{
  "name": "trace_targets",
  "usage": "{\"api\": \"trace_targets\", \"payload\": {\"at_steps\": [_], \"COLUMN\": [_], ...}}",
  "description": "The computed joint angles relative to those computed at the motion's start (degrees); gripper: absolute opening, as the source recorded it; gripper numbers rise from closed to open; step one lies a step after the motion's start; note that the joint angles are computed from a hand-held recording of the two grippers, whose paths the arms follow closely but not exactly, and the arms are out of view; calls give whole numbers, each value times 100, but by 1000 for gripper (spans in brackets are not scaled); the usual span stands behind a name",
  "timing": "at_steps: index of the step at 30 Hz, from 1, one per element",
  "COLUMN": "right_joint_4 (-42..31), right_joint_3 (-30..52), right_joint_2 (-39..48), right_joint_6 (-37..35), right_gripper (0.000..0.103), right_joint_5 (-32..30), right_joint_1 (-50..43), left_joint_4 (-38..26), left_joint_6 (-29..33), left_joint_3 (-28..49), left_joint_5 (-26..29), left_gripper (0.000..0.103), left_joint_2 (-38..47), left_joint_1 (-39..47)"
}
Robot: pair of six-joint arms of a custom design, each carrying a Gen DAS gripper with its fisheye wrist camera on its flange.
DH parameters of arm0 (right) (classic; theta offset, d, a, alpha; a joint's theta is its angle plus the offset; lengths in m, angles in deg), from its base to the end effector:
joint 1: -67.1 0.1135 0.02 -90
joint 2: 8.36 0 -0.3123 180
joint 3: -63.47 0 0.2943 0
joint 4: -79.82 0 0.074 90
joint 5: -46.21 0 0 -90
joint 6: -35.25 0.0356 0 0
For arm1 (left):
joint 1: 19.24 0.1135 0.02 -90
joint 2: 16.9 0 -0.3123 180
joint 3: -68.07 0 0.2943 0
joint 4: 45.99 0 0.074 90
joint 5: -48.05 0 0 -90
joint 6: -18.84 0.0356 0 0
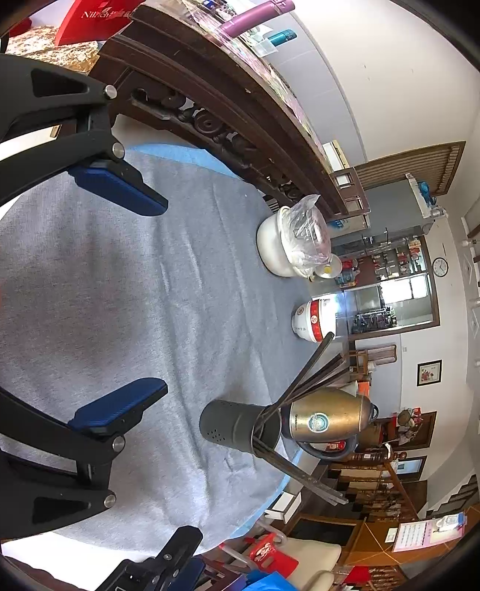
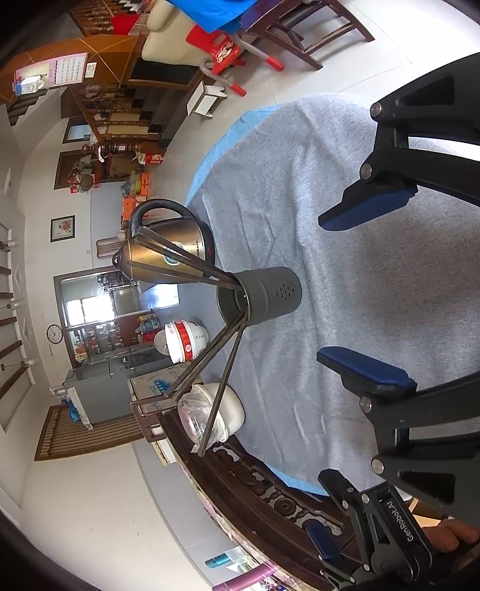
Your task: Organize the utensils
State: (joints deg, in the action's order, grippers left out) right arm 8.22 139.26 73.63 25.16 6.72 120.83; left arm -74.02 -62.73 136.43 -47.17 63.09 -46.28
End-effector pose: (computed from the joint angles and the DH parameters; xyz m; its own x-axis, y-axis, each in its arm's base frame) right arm 0.1934 0.2171 0.2965 -0.5111 0.3618 -0.7797 0.4964 0.8648 0.0759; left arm 0.3027 -0.1509 0.2919 -0.5051 0.4217 -0.7530 0.4695 0.8664 0.1703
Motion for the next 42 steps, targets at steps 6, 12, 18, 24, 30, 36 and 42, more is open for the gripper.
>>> {"api": "trace_targets", "payload": {"at_steps": [6,12,18,24,30,36,42], "right_joint_4": [155,251,127,140,103,-94,-189], "right_joint_3": [-76,-159,-106,-22,119,344,436], "right_joint_2": [-73,-163,-198,-132,-23,184,271], "right_joint_6": [-92,-112,-19,-92,-164,-167,-125], "right_gripper": [70,70,70,70,70,70,70], "right_joint_5": [-52,-39,47,52,81,120,98], "right_joint_1": [-48,-51,-10,-15,-20,-4,12], "left_joint_4": [-46,-63,-62,-61,-39,-62,-38], "left_joint_6": [-57,-61,-64,-70,-96,-94,-121], "left_joint_3": [46,44,17,11,18,55,53], "left_joint_5": [-59,-81,-89,-41,57,207,337], "left_gripper": [89,89,89,89,89,89,89], "left_joint_2": [56,45,-6,-25,-7,0,-48], "left_joint_1": [-61,-115,-165,-142,-38,65,185]}}
